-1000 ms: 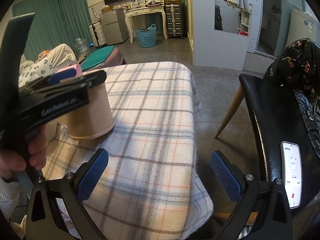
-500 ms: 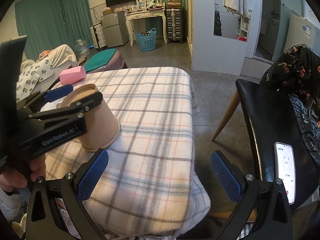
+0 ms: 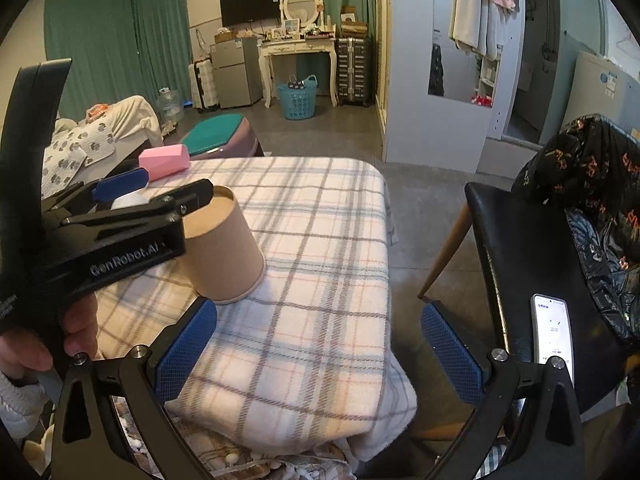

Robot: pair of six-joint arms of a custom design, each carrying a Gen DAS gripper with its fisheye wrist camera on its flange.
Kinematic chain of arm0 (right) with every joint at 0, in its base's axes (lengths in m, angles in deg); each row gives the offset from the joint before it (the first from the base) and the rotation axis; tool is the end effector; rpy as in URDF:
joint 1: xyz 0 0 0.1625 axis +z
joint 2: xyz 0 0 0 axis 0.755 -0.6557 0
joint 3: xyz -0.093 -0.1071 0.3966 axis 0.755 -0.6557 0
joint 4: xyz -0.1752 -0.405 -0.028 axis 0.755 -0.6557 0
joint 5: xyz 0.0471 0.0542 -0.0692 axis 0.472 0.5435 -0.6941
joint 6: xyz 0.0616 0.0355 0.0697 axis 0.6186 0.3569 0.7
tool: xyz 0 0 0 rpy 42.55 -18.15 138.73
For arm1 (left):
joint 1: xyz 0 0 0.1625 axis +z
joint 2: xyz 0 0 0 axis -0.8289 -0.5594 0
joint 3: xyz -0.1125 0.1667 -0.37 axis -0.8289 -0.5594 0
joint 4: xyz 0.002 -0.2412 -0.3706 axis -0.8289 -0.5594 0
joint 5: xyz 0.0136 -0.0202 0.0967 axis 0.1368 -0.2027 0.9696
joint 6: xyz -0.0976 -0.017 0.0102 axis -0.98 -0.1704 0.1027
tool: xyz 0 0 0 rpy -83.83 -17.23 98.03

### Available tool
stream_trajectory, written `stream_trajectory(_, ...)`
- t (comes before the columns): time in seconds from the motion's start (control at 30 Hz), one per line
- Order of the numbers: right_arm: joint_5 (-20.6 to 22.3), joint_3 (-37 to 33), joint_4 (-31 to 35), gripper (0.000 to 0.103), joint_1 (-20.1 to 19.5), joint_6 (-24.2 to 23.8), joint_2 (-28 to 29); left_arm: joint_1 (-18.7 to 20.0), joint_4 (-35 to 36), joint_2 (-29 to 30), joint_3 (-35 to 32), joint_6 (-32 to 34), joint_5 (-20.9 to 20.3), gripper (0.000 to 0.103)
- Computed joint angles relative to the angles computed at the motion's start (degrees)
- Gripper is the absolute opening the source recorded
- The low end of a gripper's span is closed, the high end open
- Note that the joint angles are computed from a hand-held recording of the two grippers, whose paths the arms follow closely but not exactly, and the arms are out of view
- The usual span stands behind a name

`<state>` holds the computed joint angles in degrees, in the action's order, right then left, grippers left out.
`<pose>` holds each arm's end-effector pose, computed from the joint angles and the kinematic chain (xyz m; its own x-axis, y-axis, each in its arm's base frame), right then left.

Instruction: Flip cup upside down

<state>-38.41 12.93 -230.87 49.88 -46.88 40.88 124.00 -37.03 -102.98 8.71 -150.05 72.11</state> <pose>0.2028 -0.7042 0.0108 -0.7063 -0.3138 0.6346 -0.6292 0.6891 -0.3596 -0.0772 -0.7277 0.1451 -0.7122 0.0073 -0.7019 0.5752 0.5792 -0.5776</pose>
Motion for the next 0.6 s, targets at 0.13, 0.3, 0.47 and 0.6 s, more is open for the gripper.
stream_trajectory(0.13, 0.44, 1.79, -2.98, 0.103, 0.81, -0.78, -0.81, -0.69, -3.16, -4.43, 4.98, 0.26, 0.65, 0.084)
stream_trajectory(0.3, 2.11, 4.51, -8.53, 0.103, 1.92, -1.86, -1.41, -0.88, -7.53, -10.57, 12.33, 0.3, 1.86, 0.084)
stream_trajectory(0.47, 3.84, 6.85, -14.8, 0.103, 2.78, -2.99, -0.84, -0.86, -12.04, -15.83, 19.72, 2.5, 2.31, 0.084)
stream_trajectory(0.6, 5.2, 8.07, -20.34, 0.103, 3.12, -4.51, 0.54, -0.57, -17.25, -19.51, 25.65, 4.14, 2.78, 0.089)
